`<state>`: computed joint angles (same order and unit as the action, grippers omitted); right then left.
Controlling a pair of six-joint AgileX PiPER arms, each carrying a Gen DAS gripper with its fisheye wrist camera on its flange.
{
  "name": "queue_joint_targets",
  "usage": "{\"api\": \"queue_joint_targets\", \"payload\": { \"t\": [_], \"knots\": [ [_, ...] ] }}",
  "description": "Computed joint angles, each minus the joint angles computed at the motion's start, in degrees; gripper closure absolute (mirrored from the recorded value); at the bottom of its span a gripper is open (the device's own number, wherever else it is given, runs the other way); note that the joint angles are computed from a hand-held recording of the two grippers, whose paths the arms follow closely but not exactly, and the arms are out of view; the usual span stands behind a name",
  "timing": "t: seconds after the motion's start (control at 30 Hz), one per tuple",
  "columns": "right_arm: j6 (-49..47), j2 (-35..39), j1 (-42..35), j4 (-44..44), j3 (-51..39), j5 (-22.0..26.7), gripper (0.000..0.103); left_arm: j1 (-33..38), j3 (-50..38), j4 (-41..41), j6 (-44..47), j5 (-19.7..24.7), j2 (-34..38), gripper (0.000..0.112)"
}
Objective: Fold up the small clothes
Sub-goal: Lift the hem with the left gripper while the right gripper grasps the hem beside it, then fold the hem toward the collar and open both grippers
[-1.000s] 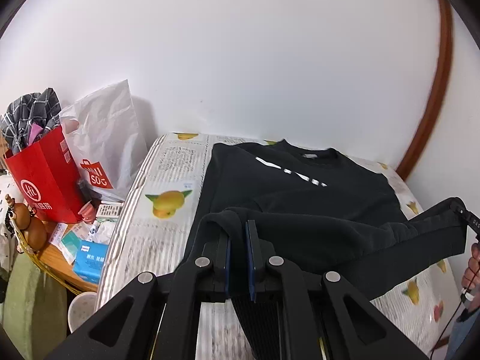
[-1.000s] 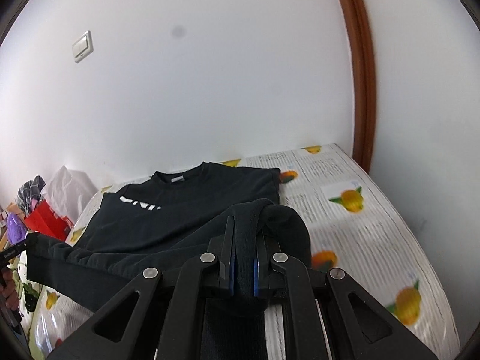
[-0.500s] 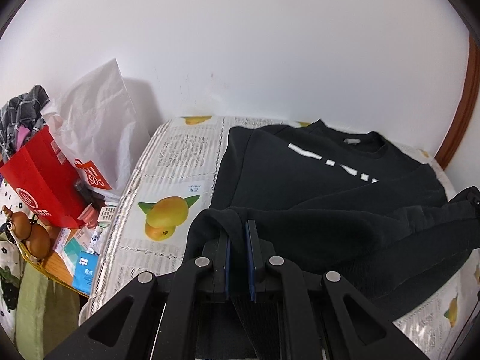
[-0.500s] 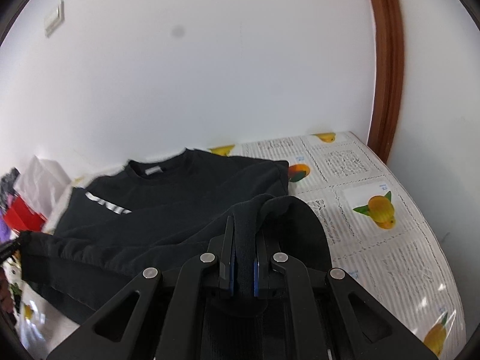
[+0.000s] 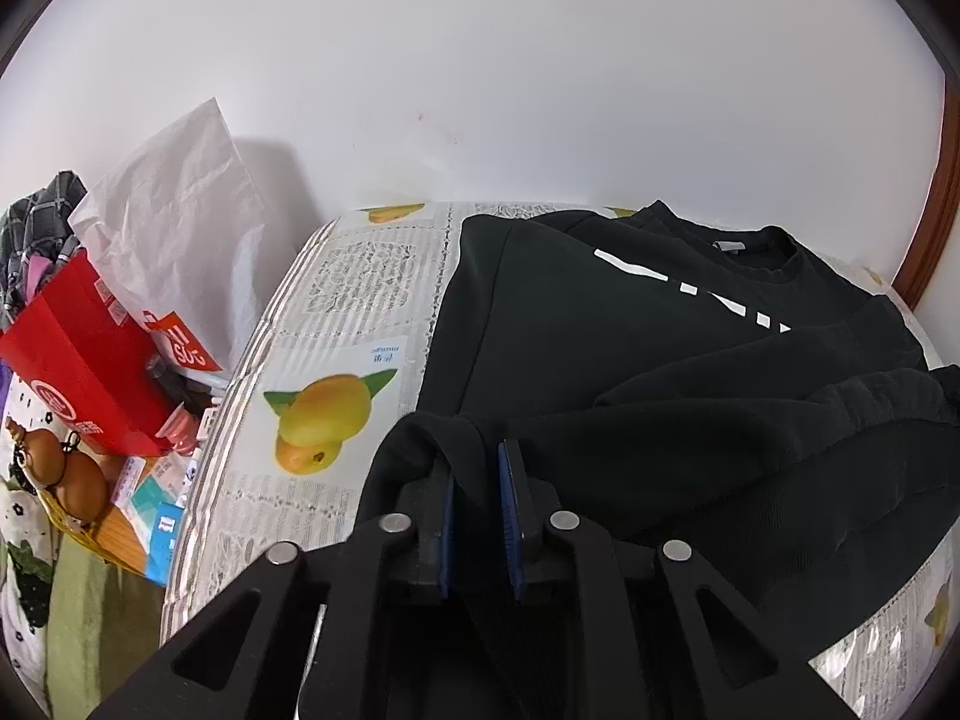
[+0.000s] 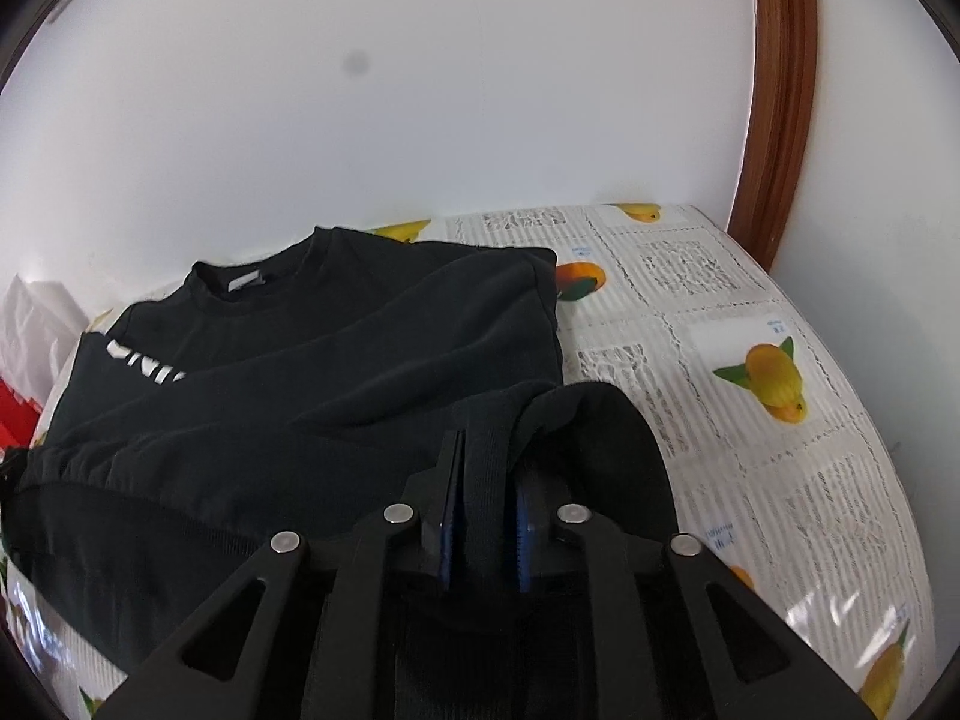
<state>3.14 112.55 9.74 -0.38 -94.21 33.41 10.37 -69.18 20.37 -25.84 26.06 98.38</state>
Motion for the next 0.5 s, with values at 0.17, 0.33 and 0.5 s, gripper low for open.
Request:
{"api": "queue_joint_targets", "payload": {
  "t": [0.17,0.33,0.5],
  "knots": [
    [-3.65,-7.83,-0.78,0.63,8.71,-1.61,0.066,0.86,3.26,-4.45,3.91,-0.14,-4.36,0.074],
    [-6.15,-16.41,-3.42,0.6,18.13,-4.19,0.062,4.54,9.88,-16.15,15.3,-0.81,-11.67,0.06],
    [-9.56,-21.72,-7.02,2.53,24.24,-3.94,0.058,10.54,17.02,-26.45,26.5,-1.04,-17.62,0.054]
  ]
}}
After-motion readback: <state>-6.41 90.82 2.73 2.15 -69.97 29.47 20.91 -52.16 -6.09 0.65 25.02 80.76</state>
